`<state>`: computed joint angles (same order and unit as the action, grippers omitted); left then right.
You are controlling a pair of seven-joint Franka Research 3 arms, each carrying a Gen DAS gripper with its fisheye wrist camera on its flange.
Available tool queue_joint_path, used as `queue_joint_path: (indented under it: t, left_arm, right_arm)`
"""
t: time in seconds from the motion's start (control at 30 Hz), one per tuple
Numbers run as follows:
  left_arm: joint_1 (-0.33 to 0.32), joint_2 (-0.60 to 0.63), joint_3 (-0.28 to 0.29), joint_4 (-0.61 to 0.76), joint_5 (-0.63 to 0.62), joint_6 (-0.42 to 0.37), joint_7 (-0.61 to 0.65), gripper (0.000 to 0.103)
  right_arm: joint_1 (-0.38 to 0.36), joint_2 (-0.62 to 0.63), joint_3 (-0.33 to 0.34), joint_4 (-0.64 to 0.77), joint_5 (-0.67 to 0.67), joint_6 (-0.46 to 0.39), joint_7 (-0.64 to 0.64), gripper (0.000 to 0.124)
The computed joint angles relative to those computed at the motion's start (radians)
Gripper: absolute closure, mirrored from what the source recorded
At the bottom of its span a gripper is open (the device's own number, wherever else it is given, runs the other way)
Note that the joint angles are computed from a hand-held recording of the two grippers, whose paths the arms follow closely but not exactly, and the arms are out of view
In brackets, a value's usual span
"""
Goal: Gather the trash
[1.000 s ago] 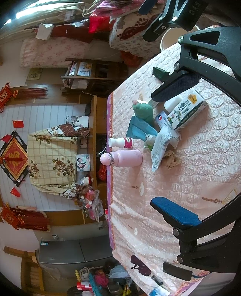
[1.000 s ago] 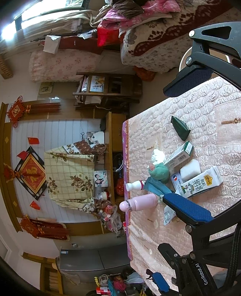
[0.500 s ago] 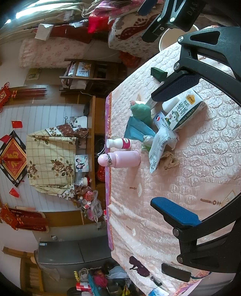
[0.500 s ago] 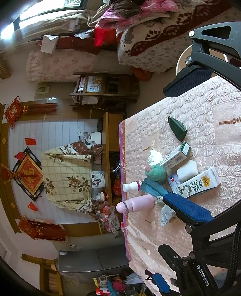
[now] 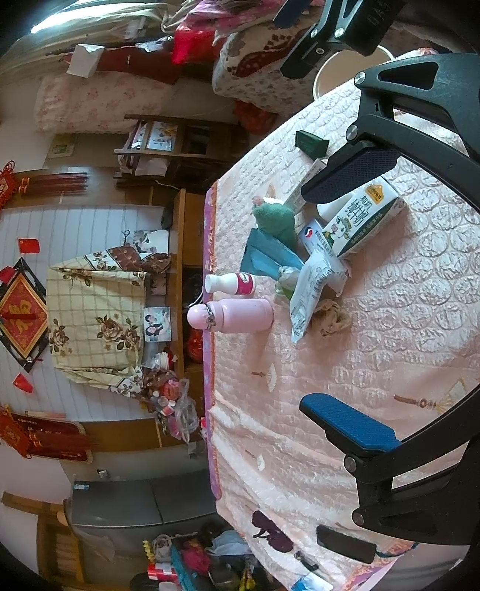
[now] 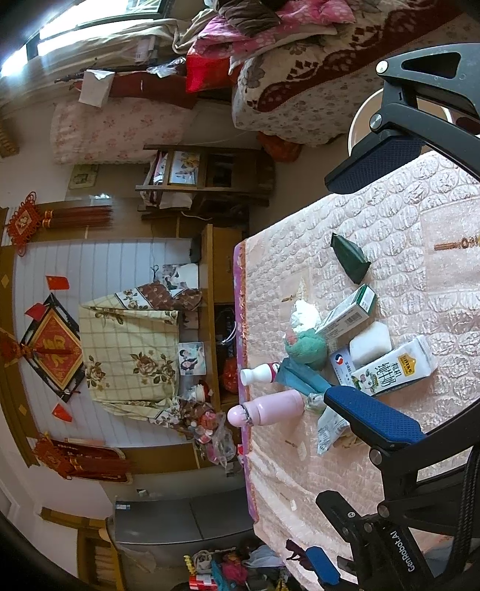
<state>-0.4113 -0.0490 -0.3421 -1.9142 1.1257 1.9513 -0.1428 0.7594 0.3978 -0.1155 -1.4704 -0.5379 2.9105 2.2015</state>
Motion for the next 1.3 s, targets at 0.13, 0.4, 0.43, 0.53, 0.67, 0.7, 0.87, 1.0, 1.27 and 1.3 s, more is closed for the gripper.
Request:
queue_joint_path:
  t: [0.13,0.4,0.43,0.53,0.67,0.7,0.87,1.0,1.27,1.3]
  left_arm:
    - [0.004,-0.008,0.003,-0.017,-0.013,0.011,-0.005,0.001]
    - [0.028,-0.04,0.013,-0.087,-0.081,0.067,0.017,0.001]
    - [0.032,-0.047,0.015,-0.101,-0.092,0.079,0.019,0.001]
    - [0.049,-0.062,0.022,-0.137,-0.128,0.112,0.026,0.001]
    - [0.083,-0.088,0.044,-0.188,-0.2,0.207,0.05,0.001]
    - [0.095,-0.095,0.054,-0.203,-0.222,0.244,0.053,0.001]
    - [0.148,-0.102,0.076,-0.22,-0.293,0.349,0.094,0.001]
    - [0.189,-0.076,0.095,-0.201,-0.329,0.446,0.12,0.001]
    - [0.219,0.08,0.135,-0.08,-0.448,0.527,0.216,0.024]
    - [0.219,0.105,0.139,-0.055,-0.458,0.518,0.224,0.028]
  right_arm:
    - [-0.013,0.002,0.018,0.007,0.025,-0.017,-0.03,0.021]
    - [-0.038,0.017,0.046,0.008,0.09,-0.026,-0.1,0.021]
    - [-0.044,0.023,0.054,0.01,0.106,-0.028,-0.116,0.021]
    - [-0.058,0.046,0.075,0.026,0.154,-0.047,-0.176,0.021]
    - [-0.125,0.092,0.182,0.064,0.31,-0.097,-0.363,0.021]
    - [-0.142,0.104,0.21,0.075,0.359,-0.111,-0.413,0.024]
    - [-0.194,0.238,0.325,0.235,0.561,-0.264,-0.645,0.045]
    - [-0.15,0.328,0.302,0.358,0.611,-0.348,-0.705,0.053]
    - [-0.081,0.524,0.241,0.679,0.657,-0.512,-0.749,0.053]
    - [-0.073,0.552,0.233,0.725,0.654,-0.53,-0.751,0.053]
